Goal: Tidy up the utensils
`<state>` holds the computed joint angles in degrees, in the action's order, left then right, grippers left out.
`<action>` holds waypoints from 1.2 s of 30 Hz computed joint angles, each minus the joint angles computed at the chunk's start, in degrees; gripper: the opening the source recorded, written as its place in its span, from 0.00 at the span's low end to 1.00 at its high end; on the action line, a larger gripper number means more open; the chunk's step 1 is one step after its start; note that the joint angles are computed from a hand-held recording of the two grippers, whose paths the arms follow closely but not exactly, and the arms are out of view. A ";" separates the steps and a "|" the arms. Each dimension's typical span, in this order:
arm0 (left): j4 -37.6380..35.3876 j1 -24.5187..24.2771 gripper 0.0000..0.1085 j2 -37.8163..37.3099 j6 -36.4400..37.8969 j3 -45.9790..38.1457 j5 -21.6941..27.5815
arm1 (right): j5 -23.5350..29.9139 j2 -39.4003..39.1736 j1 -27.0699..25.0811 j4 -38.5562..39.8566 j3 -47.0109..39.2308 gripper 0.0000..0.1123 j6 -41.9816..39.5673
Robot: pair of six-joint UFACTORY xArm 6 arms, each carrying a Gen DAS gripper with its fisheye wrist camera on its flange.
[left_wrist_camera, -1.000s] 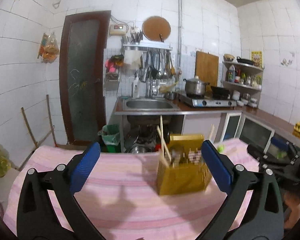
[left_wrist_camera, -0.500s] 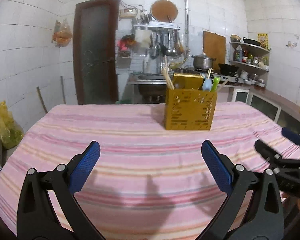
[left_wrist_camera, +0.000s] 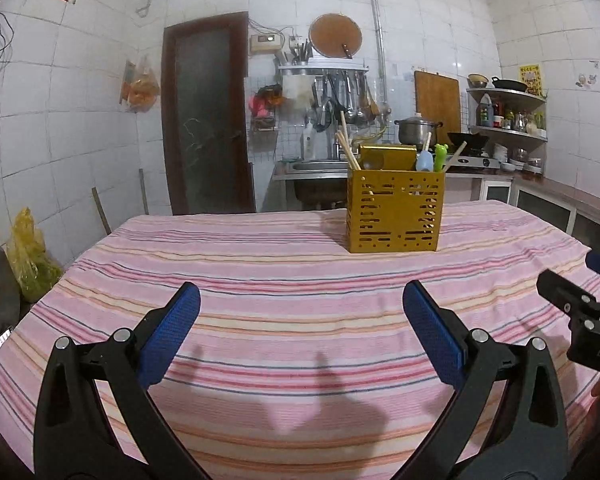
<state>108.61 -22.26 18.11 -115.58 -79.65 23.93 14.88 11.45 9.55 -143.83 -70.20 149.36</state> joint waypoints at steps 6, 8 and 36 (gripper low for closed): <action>2.45 -0.39 0.90 -0.52 -0.51 0.64 -0.74 | 1.26 -0.28 0.30 0.31 0.80 0.88 -0.31; 3.69 -0.23 0.90 -0.68 -1.37 0.77 -1.73 | 1.47 -0.37 0.41 0.50 0.94 0.88 -0.41; 8.20 -0.13 0.90 -1.77 -7.18 1.55 -1.77 | 4.16 -2.05 0.90 -0.78 3.29 0.88 0.51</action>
